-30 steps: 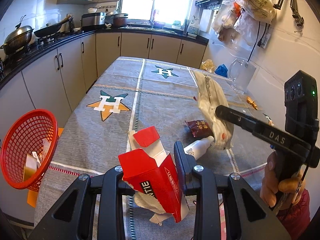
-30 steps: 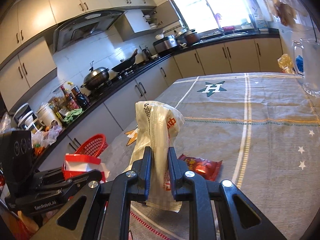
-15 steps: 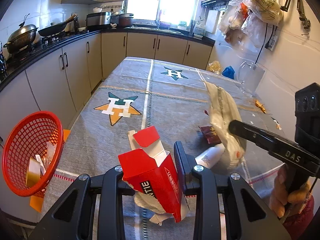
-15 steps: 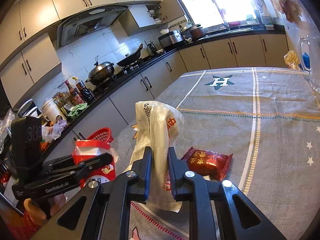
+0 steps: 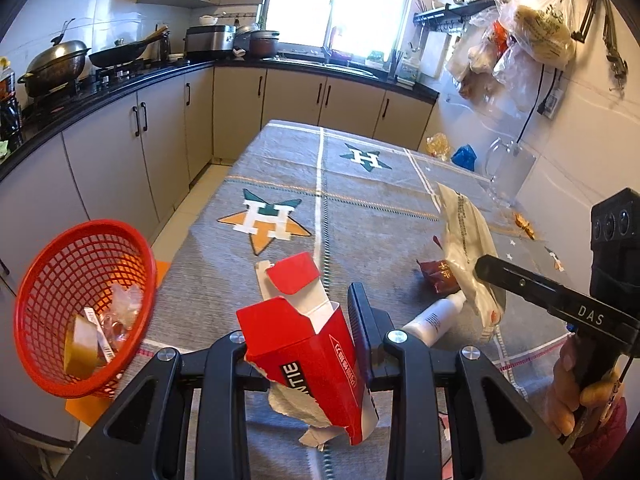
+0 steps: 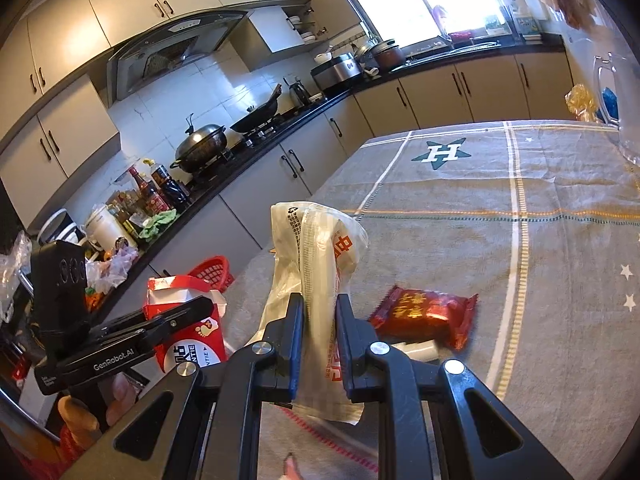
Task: Collect trash
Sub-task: 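Carry the toothpaste box and white bag toward the red basket, then open both grippers over the red basket to drop the box and bag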
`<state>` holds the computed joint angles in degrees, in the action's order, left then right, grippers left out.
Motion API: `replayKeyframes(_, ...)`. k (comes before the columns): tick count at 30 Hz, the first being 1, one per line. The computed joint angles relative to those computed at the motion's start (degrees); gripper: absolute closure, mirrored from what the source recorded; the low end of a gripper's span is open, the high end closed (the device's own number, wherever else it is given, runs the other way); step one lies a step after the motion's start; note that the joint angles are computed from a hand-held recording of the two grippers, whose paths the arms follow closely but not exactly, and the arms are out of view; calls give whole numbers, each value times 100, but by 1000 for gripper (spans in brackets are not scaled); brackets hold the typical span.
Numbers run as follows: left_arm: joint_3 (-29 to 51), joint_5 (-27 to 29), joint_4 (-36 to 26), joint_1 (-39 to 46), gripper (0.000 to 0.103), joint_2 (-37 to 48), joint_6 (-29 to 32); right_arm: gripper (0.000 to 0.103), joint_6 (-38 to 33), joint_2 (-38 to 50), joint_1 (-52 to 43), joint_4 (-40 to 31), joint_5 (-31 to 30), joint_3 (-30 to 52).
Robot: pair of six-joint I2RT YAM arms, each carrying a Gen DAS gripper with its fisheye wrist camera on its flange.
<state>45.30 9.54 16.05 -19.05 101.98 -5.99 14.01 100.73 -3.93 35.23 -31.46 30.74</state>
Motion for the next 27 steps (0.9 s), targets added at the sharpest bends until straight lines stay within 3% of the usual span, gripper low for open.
replayKeyframes(4, -143, 154, 23, 253, 74, -233, 47, 86, 327, -237, 240, -154, -65, -13)
replayKeyframes(11, -351, 510, 46, 973, 74, -568, 219, 86, 697, -513, 1093, -806, 367, 415)
replayKeyframes(19, -233, 1039, 3, 2136, 74, -489, 425, 86, 1148, 155, 2137, -1471, 751, 1646)
replayKeyframes(27, 235, 1244, -127, 2968, 74, 165, 625, 86, 1223, 1133, 2961, -2073, 1185, 3170)
